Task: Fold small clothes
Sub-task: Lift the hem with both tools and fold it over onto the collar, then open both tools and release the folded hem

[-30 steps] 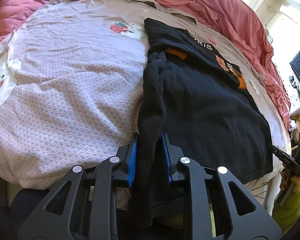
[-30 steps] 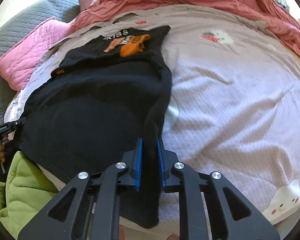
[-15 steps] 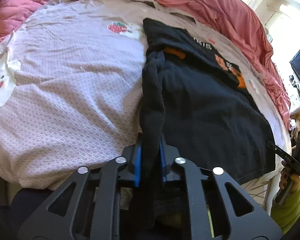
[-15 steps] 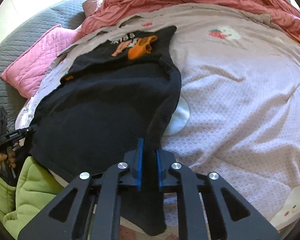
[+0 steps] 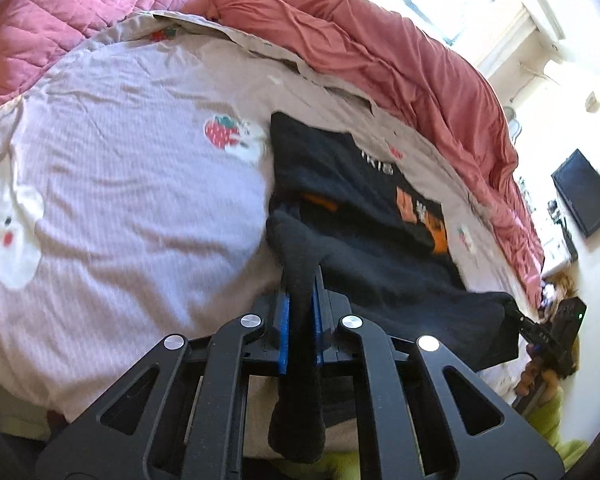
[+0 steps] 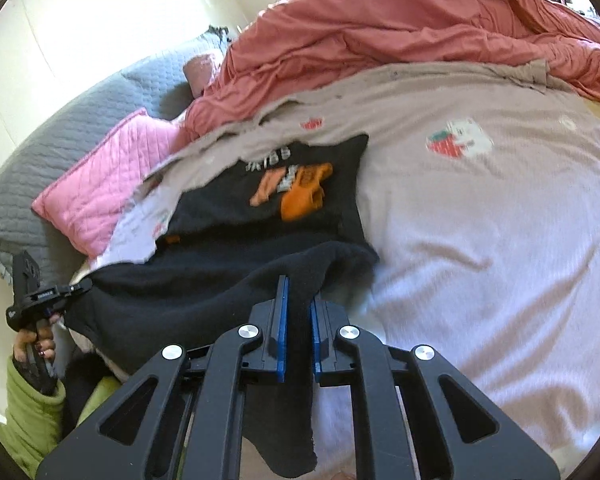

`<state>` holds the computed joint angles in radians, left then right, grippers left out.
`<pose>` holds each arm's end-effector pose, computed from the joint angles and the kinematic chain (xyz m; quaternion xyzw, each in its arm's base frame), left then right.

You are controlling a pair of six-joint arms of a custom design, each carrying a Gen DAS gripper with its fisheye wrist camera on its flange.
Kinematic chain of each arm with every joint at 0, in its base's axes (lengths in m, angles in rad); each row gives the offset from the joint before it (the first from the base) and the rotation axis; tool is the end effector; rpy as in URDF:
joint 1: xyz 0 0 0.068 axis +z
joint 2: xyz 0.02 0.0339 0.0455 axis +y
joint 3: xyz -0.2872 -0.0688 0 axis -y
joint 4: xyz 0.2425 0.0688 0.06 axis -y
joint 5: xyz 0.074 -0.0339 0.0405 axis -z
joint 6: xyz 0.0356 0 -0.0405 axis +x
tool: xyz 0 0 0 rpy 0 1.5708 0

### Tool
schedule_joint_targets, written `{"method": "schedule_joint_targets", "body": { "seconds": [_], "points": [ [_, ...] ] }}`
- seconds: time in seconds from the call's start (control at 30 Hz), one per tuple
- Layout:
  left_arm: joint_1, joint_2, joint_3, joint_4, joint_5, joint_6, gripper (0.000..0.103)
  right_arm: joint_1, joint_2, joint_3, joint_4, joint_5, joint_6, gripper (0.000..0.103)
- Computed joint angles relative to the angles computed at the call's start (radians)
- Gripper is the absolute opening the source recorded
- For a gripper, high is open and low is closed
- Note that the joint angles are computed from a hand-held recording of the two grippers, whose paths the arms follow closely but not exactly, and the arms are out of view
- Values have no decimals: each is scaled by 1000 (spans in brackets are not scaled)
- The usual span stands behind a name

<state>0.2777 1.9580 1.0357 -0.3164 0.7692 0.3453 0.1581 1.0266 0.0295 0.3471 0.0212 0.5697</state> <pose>0.3484 0.0736 0.1283 0.0929 0.9116 -0.3053 0.2592 0.1389 0.0214 0.1218 0.1877 0.8760 0.1493 0.4186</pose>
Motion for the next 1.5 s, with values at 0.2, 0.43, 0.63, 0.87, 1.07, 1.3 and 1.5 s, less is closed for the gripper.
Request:
{"method": "schedule_joint_targets", "body": {
  "seconds": [0.2,0.43,0.63,0.87,1.07,1.3,1.5],
  "points": [
    [-70,70,160,-24,-17,-118,3,-140,210,132,119,-85,-95,8],
    [-146,216,398,-35,-61,-264,3,-239,437,298,186,-121,-130,8],
    [-192,356,583,-40,-78,-382,3,-285,598,419,191,-122,-139,8],
    [-246,479,670,44,-143,-533,3,-310,814,574,157,-94,-100,8],
    [-253,559,707,91,-152,-549,4,-293,942,670,97,-42,-72,10],
    [-222,485,585,203,-135,-504,32,-204,801,573,107,147,-125,52],
    [-219,343,400,338,-183,-461,35,14,687,491,97,342,-235,62]
  ]
}}
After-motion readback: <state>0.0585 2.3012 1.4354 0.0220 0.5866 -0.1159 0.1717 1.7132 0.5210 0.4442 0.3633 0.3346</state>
